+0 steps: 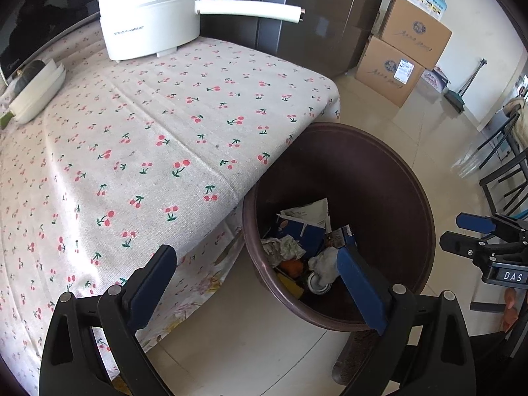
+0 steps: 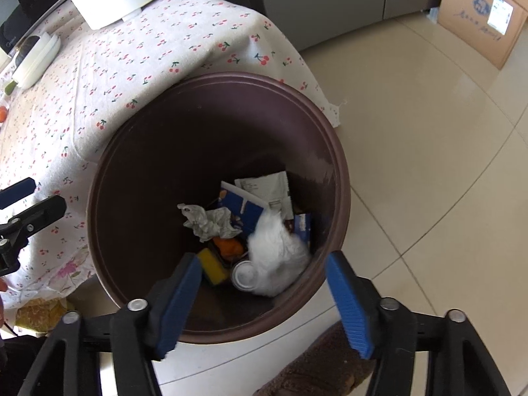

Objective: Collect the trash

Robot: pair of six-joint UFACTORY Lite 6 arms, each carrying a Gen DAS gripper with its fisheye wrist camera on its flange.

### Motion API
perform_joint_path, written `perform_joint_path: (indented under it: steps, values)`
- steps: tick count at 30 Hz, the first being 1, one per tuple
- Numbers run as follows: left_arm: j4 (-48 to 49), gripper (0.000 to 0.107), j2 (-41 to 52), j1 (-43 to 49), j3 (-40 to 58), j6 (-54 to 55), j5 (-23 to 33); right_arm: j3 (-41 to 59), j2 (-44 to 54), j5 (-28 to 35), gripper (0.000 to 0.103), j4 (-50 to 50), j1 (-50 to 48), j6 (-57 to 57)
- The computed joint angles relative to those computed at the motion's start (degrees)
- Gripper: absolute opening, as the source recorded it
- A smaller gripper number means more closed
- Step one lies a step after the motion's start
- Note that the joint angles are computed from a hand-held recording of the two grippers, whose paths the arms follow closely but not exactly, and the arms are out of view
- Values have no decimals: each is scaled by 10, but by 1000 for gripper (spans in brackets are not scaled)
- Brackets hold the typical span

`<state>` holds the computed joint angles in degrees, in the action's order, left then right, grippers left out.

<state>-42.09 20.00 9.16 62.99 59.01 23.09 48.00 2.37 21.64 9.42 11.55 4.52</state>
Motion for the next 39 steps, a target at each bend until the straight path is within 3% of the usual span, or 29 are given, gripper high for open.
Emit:
perform_joint_path:
  steps: [6,13,18,29,35,39]
  values:
    - [-7,99,-40,19,-36,26,-9,-7,-12,-5,76,-53,18,63]
    - [-52,99,-147,68,-114,63,14,-40,-75,15,80,-311,111,336]
    - [-66,99,-278,101,-218,74,1,-75,-131,37,81,-408,179,480]
    - [-64,99,-532,289,-382,152,85,-124,-216,167,91,-628,417,816]
    - [-113,99,-584,421,-421,256,118,-123,-212,277,96,-720,552,945]
    - [-145,99,-577,484,-416,306,146,-102,-182,314,98,-762,595,972]
